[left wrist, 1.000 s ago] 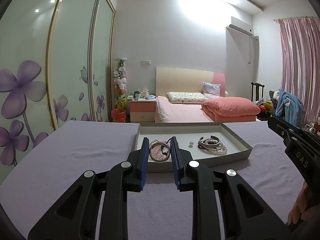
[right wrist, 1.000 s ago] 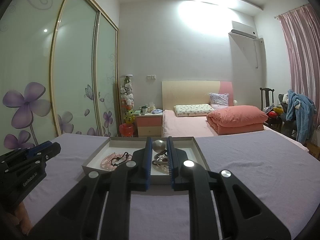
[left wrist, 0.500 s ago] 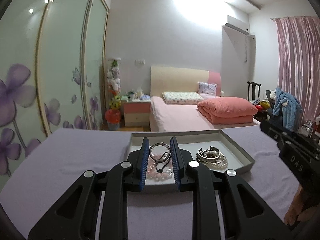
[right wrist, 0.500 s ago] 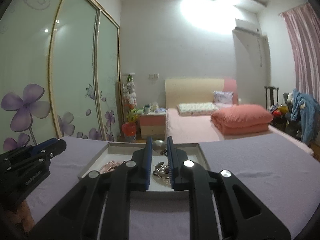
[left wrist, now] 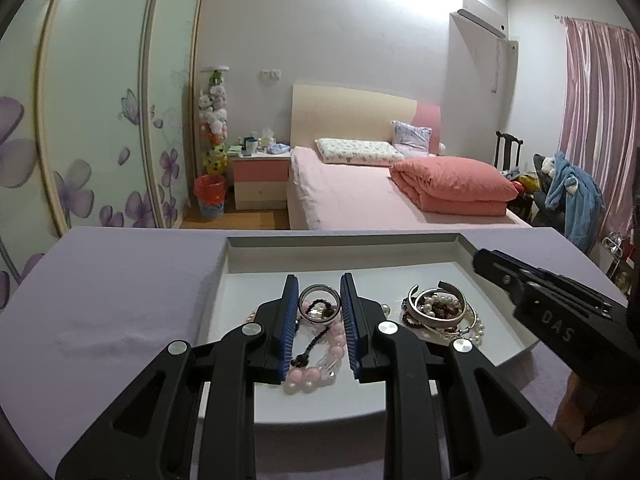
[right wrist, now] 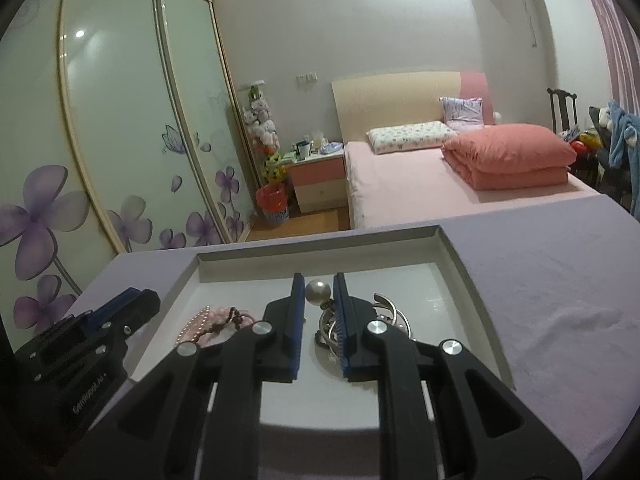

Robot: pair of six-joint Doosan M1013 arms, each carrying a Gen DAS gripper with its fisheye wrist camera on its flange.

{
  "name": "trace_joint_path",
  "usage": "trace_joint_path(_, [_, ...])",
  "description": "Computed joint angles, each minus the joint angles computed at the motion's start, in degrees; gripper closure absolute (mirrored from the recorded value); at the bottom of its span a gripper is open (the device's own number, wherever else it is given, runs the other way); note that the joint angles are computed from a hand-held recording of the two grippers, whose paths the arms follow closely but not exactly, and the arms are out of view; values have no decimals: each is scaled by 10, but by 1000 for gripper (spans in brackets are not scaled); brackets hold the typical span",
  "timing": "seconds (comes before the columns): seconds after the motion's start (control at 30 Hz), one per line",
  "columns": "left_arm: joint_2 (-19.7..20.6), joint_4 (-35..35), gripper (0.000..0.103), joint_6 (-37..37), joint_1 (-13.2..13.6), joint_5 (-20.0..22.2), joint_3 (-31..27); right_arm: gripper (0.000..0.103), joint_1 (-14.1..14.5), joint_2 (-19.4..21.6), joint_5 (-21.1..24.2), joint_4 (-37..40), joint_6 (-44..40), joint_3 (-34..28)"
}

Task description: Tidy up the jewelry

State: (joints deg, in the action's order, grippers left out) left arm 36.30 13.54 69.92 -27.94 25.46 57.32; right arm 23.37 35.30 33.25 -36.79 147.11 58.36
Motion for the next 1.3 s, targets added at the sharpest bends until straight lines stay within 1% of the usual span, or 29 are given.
trace_joint_path(0.07, [10,-36,80,34,3,14,-18,88,-4,7,5,25,-15,-11])
trace_joint_path(0.13, [20,-67,80,60,4,32,-36,85,-10,14,9,67,-39,-24])
trace_joint_path(0.17, [23,-74,78,63,5,35,-40,81,-14,15,8,84,-47,-25])
trace_joint_path(0.2, [24,-82,74,64,6,41,-44,67,-16,12,3,93,-47,-21])
trace_joint_path(0.27, [20,-87,55,58,9,38,-39,57,-16,0,-10,58,-8,0])
trace_joint_path(0.33, [8,-79,52,41,13,23,-22,57,-17,-15,-21,41,21,22])
trace_joint_path(0.37, [6,-81,52,38,14,23,-21,57,-19,-22,-26,37,34,32])
trace_joint_path(0.43, [-8,-102,50,38,21,13,-4,57,-19,-40,-36,18,70,58])
trace_joint_path(0.47, [-17,-109,47,35,24,5,8,57,-20,-48,-40,14,76,67])
trace_joint_path(0.53, [-34,-105,44,21,27,-11,31,52,-17,-66,-52,-9,101,92])
trace_joint_path(0.57, [-42,-98,42,13,28,-20,43,48,-13,-74,-54,-23,114,103])
trace_joint_path(0.7, [-74,-68,35,-22,30,-46,85,40,1,-104,-68,-67,149,141])
trace_joint_path(0.77, [-91,-52,28,-44,30,-60,109,33,11,-119,-74,-101,180,161])
trace_joint_path(0.8, [-102,-27,26,-71,29,-69,125,28,15,-125,-75,-115,191,168])
trace_joint_path(0.83, [-112,5,20,-101,28,-77,140,26,21,-132,-74,-134,206,177])
trace_joint_path(0.87, [-116,33,17,-125,26,-80,146,20,26,-138,-72,-150,217,184])
trace_joint_path(0.9, [-125,81,16,-164,23,-84,158,15,31,-143,-68,-164,226,189])
trace_joint_path(0.97, [-138,174,11,-235,16,-86,179,8,44,-150,-53,-193,243,197])
trace_joint_path(1.0, [-144,207,10,-261,13,-86,186,6,51,-154,-45,-206,250,202])
trace_joint_path(1.03, [-149,234,9,-282,11,-88,194,5,56,-157,-37,-214,253,206])
trace_joint_path(1.1, [-159,261,6,-296,8,-93,209,4,69,-163,-14,-241,268,213])
trace_joint_path(1.17, [-169,304,2,-328,3,-98,223,4,77,-166,1,-249,264,215])
trace_joint_path(1.2, [-174,352,2,-367,-2,-97,232,4,81,-168,9,-254,262,217])
trace_joint_path(1.3, [-185,448,2,-448,-9,-90,250,4,92,-172,30,-274,261,224])
